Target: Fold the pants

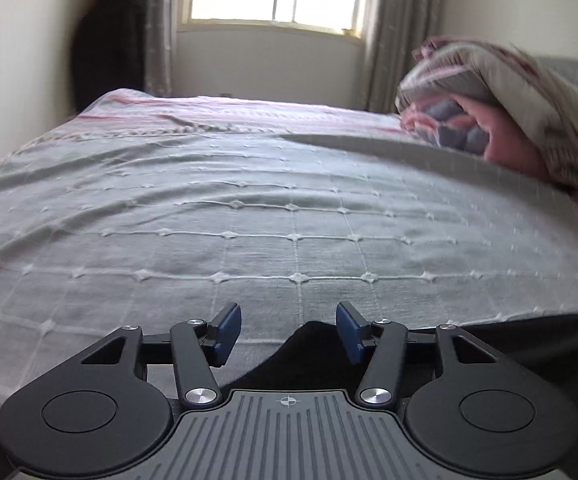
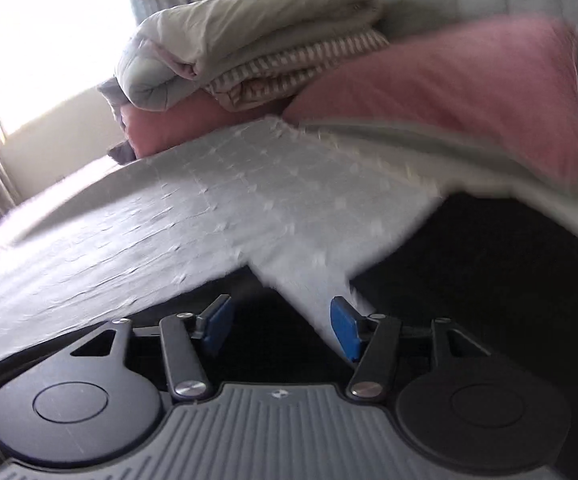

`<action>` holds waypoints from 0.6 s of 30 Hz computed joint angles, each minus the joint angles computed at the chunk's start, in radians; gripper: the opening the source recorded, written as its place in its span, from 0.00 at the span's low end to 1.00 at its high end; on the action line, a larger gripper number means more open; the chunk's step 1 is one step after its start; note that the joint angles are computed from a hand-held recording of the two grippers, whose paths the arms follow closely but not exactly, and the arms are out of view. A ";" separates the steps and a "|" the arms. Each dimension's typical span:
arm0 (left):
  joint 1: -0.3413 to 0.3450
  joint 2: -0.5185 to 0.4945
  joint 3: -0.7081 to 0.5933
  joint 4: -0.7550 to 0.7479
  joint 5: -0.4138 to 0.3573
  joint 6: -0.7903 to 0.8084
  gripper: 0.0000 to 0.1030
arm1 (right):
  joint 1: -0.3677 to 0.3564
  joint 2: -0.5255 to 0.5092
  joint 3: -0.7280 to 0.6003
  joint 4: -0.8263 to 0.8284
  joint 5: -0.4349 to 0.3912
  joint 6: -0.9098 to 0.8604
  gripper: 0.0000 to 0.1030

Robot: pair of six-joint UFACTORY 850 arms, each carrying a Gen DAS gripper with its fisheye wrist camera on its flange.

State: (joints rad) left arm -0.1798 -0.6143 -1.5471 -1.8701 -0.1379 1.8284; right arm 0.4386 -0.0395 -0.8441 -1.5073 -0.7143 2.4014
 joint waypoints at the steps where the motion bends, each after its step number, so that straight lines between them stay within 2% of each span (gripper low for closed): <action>1: 0.001 0.021 0.027 -0.051 -0.001 0.041 0.51 | 0.000 0.019 0.024 -0.009 0.040 0.047 0.91; 4: 0.000 0.085 0.119 -0.113 -0.023 0.080 0.51 | -0.025 0.028 0.065 -0.013 0.161 0.184 0.86; 6: -0.007 0.127 0.180 -0.117 -0.025 0.103 0.51 | -0.041 -0.005 0.053 -0.013 0.166 0.242 0.82; 8: -0.014 0.168 0.237 -0.217 -0.012 0.229 0.51 | -0.045 -0.038 0.020 0.003 0.142 0.241 0.80; 9: -0.016 0.184 0.258 -0.261 -0.004 0.283 0.51 | -0.044 -0.058 -0.008 0.053 0.126 0.185 0.68; 11: -0.014 0.213 0.299 -0.368 0.002 0.399 0.51 | -0.034 -0.102 -0.064 0.133 0.096 0.063 0.38; 13: -0.003 0.236 0.327 -0.340 0.007 0.376 0.51 | -0.011 -0.073 -0.044 0.125 0.069 0.108 0.37; 15: 0.011 0.253 0.346 -0.250 0.014 0.278 0.51 | 0.041 -0.010 0.016 0.068 0.011 0.219 0.37; 18: 0.025 0.266 0.371 -0.200 0.004 0.235 0.51 | 0.106 0.062 0.098 0.042 -0.035 0.336 0.37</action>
State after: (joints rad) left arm -0.1545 -0.3481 -1.1762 -2.0696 -0.1338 2.0637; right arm 0.5450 0.0222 -0.7463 -1.4654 -0.7492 2.7376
